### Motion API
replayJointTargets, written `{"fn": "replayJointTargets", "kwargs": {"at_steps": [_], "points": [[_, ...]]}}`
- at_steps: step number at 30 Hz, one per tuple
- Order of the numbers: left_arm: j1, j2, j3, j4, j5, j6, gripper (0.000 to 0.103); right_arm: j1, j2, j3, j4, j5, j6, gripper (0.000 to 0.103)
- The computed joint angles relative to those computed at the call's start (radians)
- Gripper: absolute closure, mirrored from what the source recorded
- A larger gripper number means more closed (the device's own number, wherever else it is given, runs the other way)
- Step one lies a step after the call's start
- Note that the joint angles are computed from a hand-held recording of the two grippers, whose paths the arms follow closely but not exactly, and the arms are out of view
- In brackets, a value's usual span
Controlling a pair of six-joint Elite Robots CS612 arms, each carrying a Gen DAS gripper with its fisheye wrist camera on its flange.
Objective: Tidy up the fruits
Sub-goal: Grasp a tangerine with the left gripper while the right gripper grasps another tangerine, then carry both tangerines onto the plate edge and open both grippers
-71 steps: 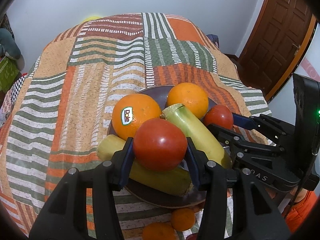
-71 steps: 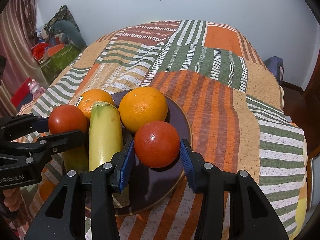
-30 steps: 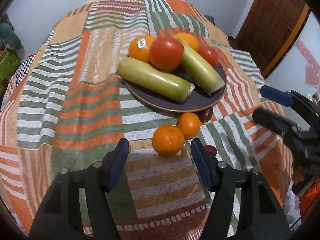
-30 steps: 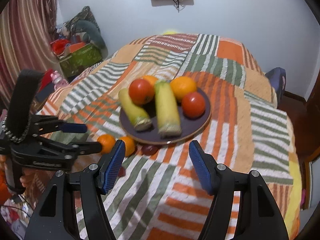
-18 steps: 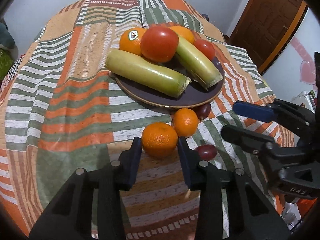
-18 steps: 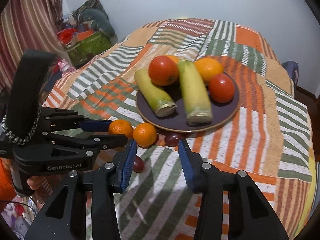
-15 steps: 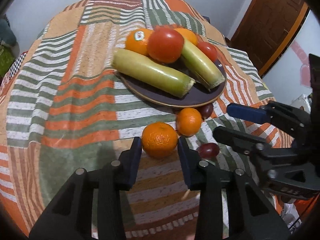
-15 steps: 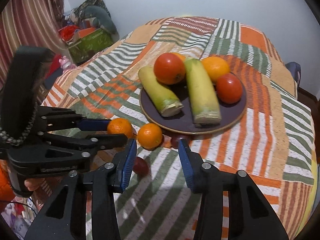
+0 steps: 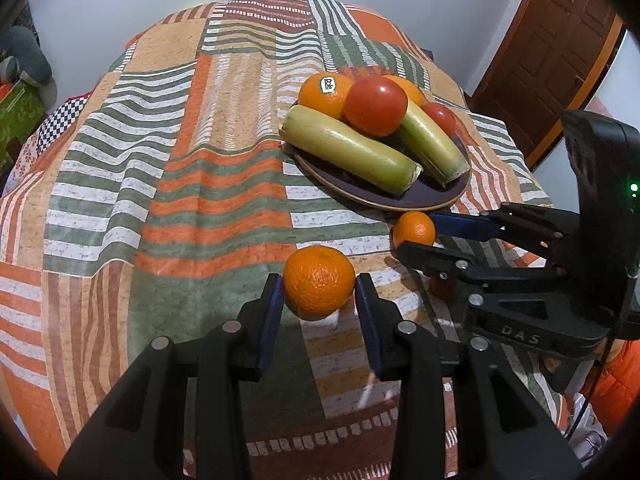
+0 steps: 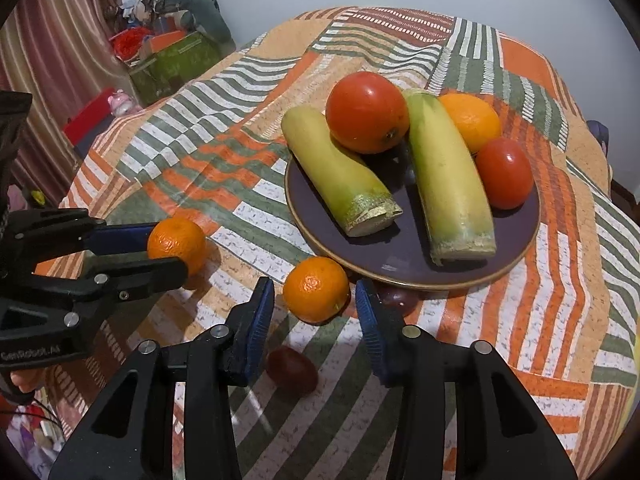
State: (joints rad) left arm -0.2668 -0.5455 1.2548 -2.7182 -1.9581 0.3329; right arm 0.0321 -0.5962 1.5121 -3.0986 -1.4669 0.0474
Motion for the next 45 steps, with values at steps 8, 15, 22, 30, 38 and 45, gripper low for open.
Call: {"fn": "replayJointTargets", "kwargs": {"at_steps": [8, 15, 22, 30, 38, 45], "points": [[-0.003, -0.007, 0.008, -0.009, -0.005, 0.0, 0.066, 0.0, -0.003, 0.004, -0.004, -0.002, -0.01, 0.072], [-0.009, -0.014, 0.012, -0.024, -0.009, -0.002, 0.066, -0.005, -0.031, 0.059, -0.074, -0.004, -0.005, 0.072], [-0.021, -0.014, 0.003, -0.032, -0.018, -0.003, 0.066, -0.024, -0.057, 0.099, -0.155, -0.02, 0.025, 0.072], [-0.034, -0.004, -0.022, -0.031, -0.028, -0.006, 0.066, -0.045, -0.067, 0.121, -0.213, -0.061, 0.06, 0.072], [-0.046, 0.019, -0.064, -0.02, -0.021, -0.011, 0.066, -0.061, -0.06, 0.112, -0.222, -0.083, 0.07, 0.072], [-0.052, 0.048, -0.109, 0.013, -0.002, -0.02, 0.066, -0.069, -0.036, 0.079, -0.203, -0.098, 0.074, 0.072]]}}
